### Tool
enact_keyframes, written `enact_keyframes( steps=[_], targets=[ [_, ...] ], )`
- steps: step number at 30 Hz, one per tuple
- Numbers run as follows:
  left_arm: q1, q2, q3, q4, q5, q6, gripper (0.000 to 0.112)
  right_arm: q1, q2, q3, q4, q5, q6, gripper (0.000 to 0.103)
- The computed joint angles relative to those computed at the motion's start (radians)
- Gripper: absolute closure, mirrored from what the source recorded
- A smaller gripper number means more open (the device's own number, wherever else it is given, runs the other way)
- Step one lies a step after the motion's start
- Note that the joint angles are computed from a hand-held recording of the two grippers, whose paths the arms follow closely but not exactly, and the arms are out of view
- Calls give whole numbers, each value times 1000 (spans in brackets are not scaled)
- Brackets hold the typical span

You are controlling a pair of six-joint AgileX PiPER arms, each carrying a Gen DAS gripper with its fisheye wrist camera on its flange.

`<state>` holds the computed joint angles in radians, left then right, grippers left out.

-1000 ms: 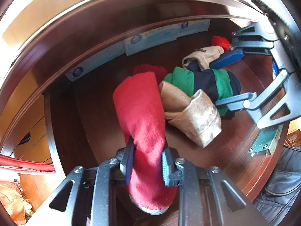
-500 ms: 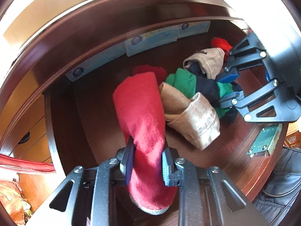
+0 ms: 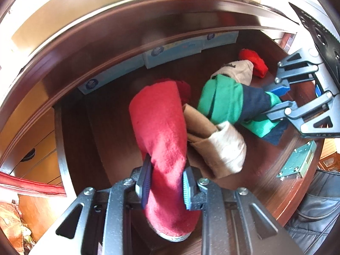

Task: Take underwear out of drawer
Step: 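Lift both held socks up out of the drawer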

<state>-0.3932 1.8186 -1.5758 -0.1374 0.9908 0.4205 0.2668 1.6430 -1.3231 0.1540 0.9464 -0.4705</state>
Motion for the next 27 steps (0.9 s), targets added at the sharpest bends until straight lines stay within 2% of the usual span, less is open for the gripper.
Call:
enact_keyframes(
  steps=[8, 9, 14, 22, 27],
  targets=[
    [16, -50, 59, -24, -56, 29, 89, -106, -98, 112, 168, -98, -190, 83],
    [17, -59, 70, -25, -67, 33, 90, -110, -130, 112, 177, -77, -192, 83],
    [21, -98, 116, -25, -123, 34, 90, -156, -195, 171, 237, -109, -269, 83],
    [51, -172, 205, -59, -237, 39, 90, -218, -248, 196, 351, -90, -378, 83],
    [88, -215, 253, -132, -300, 75, 90, -266, -287, 224, 414, -87, -435, 83]
  ],
)
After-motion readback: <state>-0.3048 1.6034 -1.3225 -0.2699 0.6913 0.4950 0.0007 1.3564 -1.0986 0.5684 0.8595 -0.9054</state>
